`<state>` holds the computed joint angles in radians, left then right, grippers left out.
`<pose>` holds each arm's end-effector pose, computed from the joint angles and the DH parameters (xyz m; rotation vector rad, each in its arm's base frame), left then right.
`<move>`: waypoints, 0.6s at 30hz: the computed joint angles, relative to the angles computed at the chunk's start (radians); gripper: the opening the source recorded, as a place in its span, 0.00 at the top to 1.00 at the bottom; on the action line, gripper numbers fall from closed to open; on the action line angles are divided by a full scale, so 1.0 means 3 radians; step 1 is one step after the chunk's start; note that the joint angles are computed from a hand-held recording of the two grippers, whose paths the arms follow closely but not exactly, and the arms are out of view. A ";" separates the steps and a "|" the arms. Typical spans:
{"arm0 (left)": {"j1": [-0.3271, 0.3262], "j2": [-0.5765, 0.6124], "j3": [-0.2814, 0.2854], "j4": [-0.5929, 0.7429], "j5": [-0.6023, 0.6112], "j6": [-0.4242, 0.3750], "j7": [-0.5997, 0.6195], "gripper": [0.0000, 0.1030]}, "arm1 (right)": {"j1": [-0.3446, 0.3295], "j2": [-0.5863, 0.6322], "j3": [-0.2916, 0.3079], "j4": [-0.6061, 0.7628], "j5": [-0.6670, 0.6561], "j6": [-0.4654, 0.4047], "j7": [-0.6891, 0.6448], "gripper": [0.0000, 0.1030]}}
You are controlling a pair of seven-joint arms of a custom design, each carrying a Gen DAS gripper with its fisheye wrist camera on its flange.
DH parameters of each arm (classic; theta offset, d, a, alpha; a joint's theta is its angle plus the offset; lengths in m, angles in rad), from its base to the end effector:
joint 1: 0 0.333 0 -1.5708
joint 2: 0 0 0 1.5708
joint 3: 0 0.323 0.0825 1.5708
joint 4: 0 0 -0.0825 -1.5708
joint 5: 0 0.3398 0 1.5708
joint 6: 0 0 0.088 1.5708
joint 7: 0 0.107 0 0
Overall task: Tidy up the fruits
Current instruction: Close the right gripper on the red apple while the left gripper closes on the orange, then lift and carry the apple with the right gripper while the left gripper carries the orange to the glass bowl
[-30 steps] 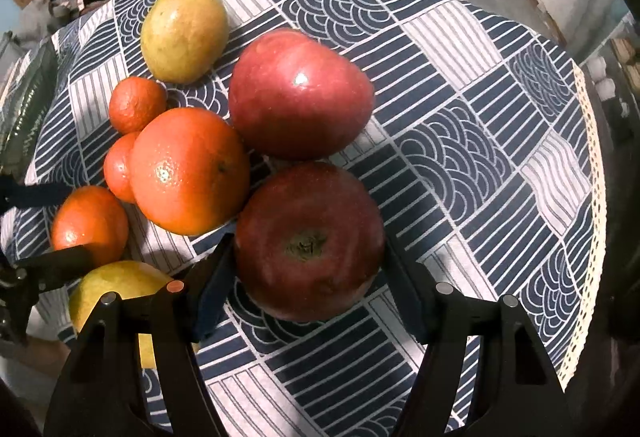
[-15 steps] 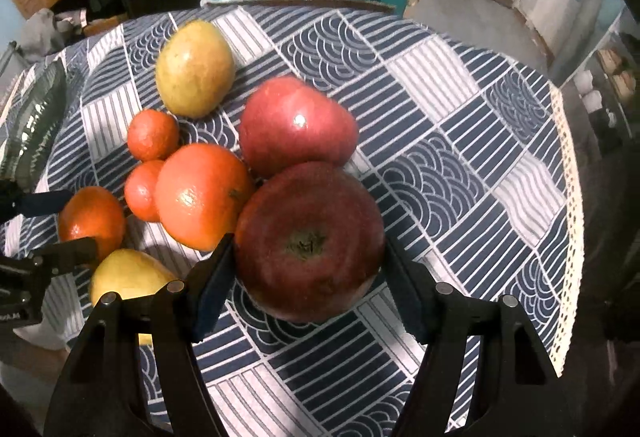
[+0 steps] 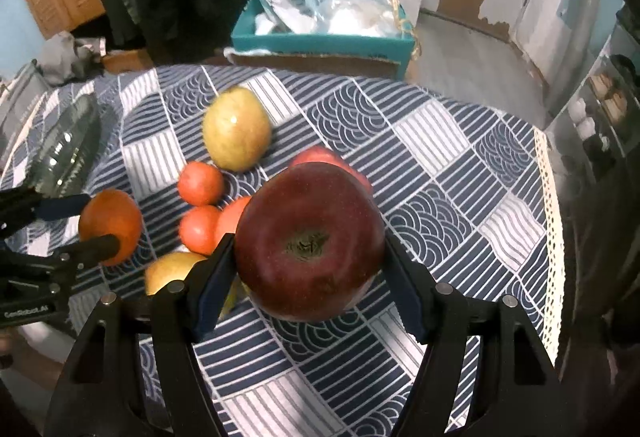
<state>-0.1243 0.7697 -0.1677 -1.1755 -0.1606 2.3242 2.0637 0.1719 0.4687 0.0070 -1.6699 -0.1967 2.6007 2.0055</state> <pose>0.7301 -0.1778 0.3986 -1.3296 2.6081 -0.6437 0.6653 0.1236 0.4139 -1.8374 2.0563 -0.4670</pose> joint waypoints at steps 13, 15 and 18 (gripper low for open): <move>0.0100 -0.0331 -0.0096 -0.0384 -0.0202 0.0477 0.0215 0.43 | 0.0114 -0.0201 -0.0075 -0.0097 -0.0235 0.0337 0.0263 0.30; 0.0123 -0.0378 -0.0107 -0.0427 -0.0244 0.0503 0.0239 0.43 | 0.0136 -0.0227 -0.0088 -0.0097 -0.0285 0.0373 0.0296 0.30; 0.0157 -0.0420 -0.0118 -0.0440 -0.0303 0.0504 0.0265 0.43 | 0.0145 -0.0257 -0.0081 -0.0089 -0.0325 0.0436 0.0313 0.30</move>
